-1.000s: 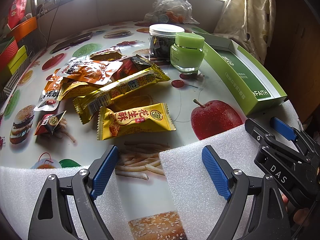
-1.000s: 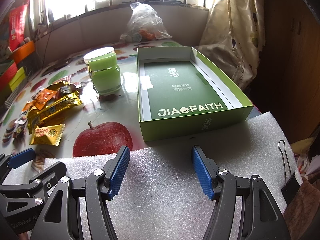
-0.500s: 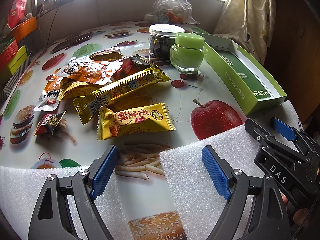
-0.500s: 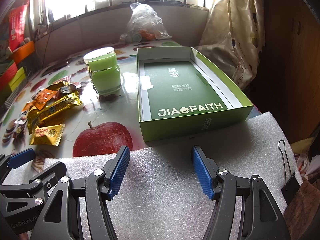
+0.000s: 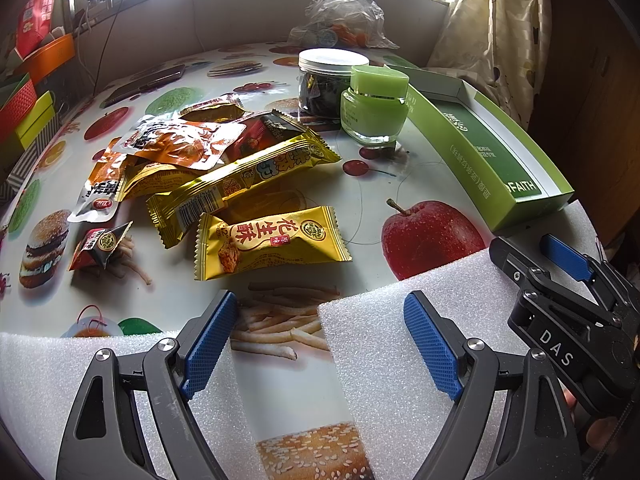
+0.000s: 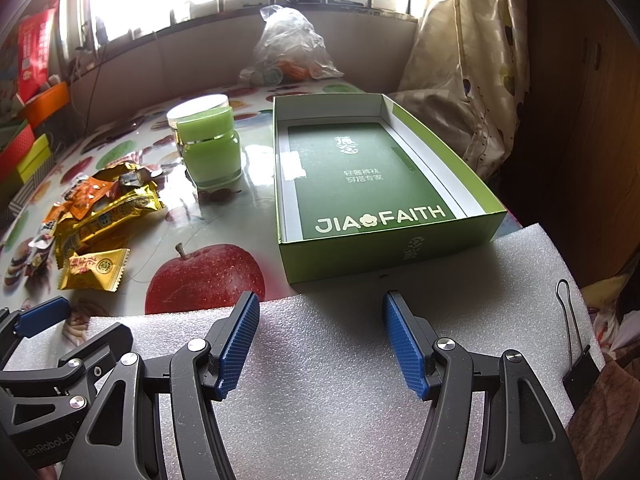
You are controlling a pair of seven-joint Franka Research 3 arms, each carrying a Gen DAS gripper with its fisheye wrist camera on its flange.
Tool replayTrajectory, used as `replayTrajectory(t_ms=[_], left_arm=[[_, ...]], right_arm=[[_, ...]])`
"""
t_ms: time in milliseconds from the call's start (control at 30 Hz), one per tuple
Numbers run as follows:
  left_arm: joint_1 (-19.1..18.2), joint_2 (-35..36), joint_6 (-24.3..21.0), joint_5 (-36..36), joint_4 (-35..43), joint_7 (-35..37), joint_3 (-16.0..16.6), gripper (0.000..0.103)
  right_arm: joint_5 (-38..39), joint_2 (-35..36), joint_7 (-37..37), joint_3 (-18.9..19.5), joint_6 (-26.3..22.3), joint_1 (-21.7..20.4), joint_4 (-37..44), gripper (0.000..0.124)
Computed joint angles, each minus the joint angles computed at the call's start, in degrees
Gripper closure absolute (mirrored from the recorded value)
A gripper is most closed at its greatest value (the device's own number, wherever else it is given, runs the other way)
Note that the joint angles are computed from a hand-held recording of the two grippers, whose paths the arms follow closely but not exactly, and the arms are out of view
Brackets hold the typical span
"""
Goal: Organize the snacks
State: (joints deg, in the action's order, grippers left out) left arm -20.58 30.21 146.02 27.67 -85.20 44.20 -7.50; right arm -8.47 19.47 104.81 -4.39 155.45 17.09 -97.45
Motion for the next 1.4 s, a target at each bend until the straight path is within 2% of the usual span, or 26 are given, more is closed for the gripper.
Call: replayTrajectory(t_ms=[500, 667, 800, 900, 967, 1033, 1167, 1267, 1400], left_arm=[[0.5, 0.1, -0.4, -0.9, 0.4, 1.2, -0.4, 0.017], [1.2, 0.5, -1.1, -3.0, 1.5, 3.7, -1.4, 0.017], [1.6, -0.9, 0.4, -3.6, -0.2, 3.9, -1.1, 0.017], [1.9, -3.1, 2.2, -2.9, -2.8, 2.9, -0.5, 0.017], [2.4, -5.0, 3.7, -2.7, -5.0, 1.5, -0.2, 0.017], [2.7, -6.7, 4.7, -1.6, -6.7, 0.1, 0.4, 0.017], [4.0, -9.7, 6.2, 0.1, -10.1, -2.8, 1.3, 0.017], [4.7, -11.6, 5.3, 2.6, -12.2, -6.6, 2.3, 0.017], [6.6, -13.4, 4.4, 3.9, -14.9, -9.7, 2.4, 0.017]], right_arm=[[0.0, 0.2, 0.0, 0.0, -0.4, 0.1, 0.4, 0.06], [2.2, 0.6, -2.3, 1.0, -1.3, -1.0, 1.6, 0.06], [4.6, -0.7, -6.0, 2.2, 1.4, -1.7, 0.0, 0.06], [8.9, -1.5, -13.4, 5.1, 4.4, -3.5, -0.8, 0.06], [16.1, -1.3, -22.9, 9.2, 3.7, -6.3, 0.3, 0.06], [20.5, -0.7, -29.6, 11.1, 2.3, -7.2, 2.0, 0.06], [29.7, 2.5, -43.4, 15.2, -6.1, -9.1, 8.9, 0.06], [31.0, 4.7, -48.7, 15.0, -9.7, -7.5, 12.8, 0.06], [32.0, 9.1, -53.8, 14.0, -17.8, -5.7, 20.5, 0.06]])
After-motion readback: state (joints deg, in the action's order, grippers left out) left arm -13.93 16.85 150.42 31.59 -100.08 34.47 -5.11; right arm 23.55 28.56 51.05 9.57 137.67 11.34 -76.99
